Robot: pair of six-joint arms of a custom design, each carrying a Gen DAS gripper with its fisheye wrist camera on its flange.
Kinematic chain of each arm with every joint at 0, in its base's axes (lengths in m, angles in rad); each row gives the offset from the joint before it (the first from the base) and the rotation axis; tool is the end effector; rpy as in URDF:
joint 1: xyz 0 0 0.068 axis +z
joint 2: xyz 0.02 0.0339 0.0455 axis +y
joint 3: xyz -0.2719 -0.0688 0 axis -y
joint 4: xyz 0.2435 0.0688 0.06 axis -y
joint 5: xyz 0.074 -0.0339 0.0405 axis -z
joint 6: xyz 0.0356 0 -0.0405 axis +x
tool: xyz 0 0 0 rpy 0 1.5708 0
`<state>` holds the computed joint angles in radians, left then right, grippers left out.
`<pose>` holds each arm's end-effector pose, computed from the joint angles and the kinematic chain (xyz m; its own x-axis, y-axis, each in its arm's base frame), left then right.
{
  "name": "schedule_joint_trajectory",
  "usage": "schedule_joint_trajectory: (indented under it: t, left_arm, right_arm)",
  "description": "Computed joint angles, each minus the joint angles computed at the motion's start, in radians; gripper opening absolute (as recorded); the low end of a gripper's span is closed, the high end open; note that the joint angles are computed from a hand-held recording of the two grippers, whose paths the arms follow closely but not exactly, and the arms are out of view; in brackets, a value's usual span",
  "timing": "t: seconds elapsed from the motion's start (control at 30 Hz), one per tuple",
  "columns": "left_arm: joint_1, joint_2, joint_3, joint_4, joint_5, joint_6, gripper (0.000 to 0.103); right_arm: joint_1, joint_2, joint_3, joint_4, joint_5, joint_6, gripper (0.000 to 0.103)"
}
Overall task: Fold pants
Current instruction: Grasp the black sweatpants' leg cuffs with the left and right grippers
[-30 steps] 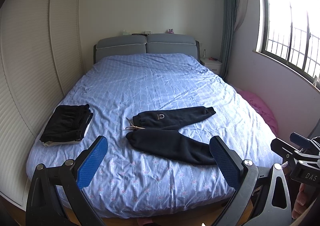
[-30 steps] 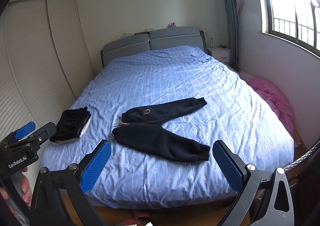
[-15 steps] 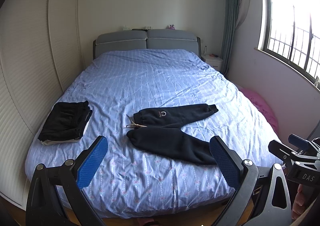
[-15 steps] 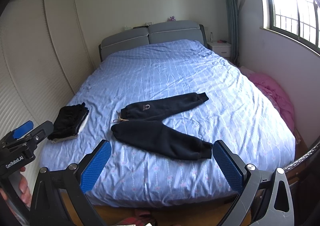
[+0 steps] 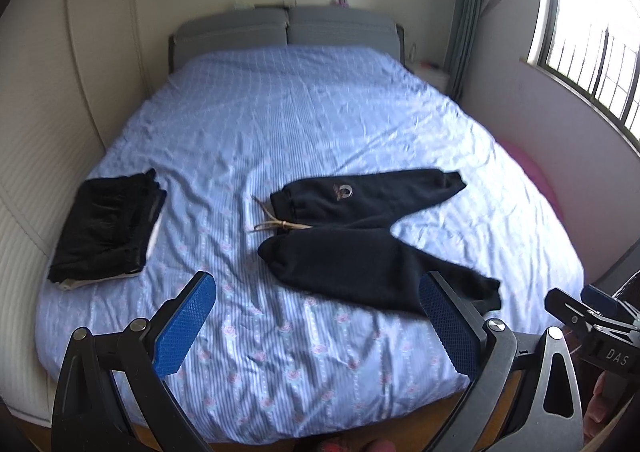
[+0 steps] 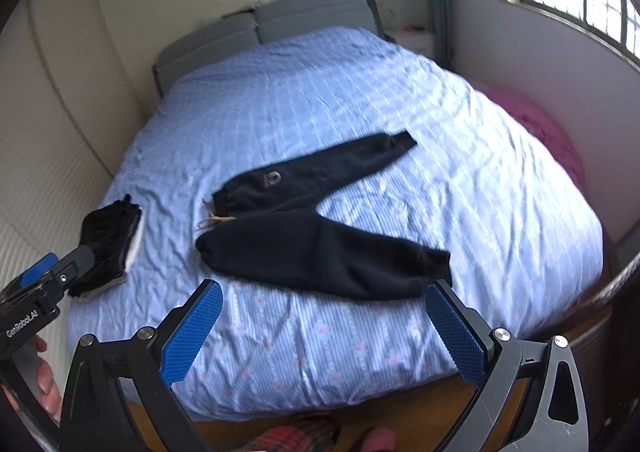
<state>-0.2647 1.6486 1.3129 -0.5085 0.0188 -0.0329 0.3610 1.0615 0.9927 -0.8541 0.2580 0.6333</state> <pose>0.3508 -0.0958 0.2791 -0.7300 0.1638 -0.6635 0.2497 0.9676 -0.0359 0.1902 0.0621 0.3076 -0.7182 0.3405 -0.6069 0.2823 0.9397 0.1932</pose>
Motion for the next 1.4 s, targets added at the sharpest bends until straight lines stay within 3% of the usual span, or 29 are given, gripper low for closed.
schedule_joint_trajectory:
  t: [0.2,0.37,0.6,0.7,0.83,0.93,0.97,1.03,1.1,1.2,1.4]
  left_arm:
    - [0.046,0.325,0.161,0.043,0.025,0.065,0.102]
    - [0.066,0.553,0.315,0.01,0.056,0.036,0.102]
    - [0.059,0.848,0.526,0.009,0.017,-0.005,0.1]
    - [0.064,0.982,0.689,-0.077,0.046,-0.065,0.098]
    - [0.072,1.212,1.04,-0.283,0.106,-0.148,0.093]
    - [0.08,1.324,1.22,-0.375,0.139,-0.225,0.093]
    - [0.08,1.335,1.237,-0.381,0.144,-0.246,0.091]
    - [0.081,1.33,1.229,-0.376,0.158,-0.252,0.078]
    - [0.077,1.304,1.207,-0.384,0.163,-0.236,0.048]
    - [0.078,1.224,1.116,-0.38,0.129,-0.216,0.015]
    - [0.068,0.943,0.765,-0.251,0.143,-0.195,0.013]
  right_arm:
    - [-0.072,0.206,-0.098,0.19,-0.008,0.096,0.102]
    - [-0.163,0.375,-0.175,0.358,-0.073,0.169,0.101]
    - [-0.266,0.645,-0.248,0.641,-0.167,0.196,0.091]
    - [-0.3,0.764,-0.236,0.71,-0.183,0.187,0.086]
    - [-0.356,0.89,-0.232,0.798,-0.23,0.19,0.081]
    - [-0.388,0.955,-0.222,0.84,-0.257,0.193,0.077]
    - [-0.398,0.967,-0.217,0.85,-0.264,0.196,0.077]
    - [-0.414,0.989,-0.199,0.86,-0.276,0.194,0.076]
    - [-0.426,1.003,-0.166,0.843,-0.293,0.16,0.057]
    - [-0.43,0.957,-0.123,0.755,-0.272,0.043,0.026]
    - [-0.475,0.678,-0.132,0.592,-0.335,-0.083,0.016]
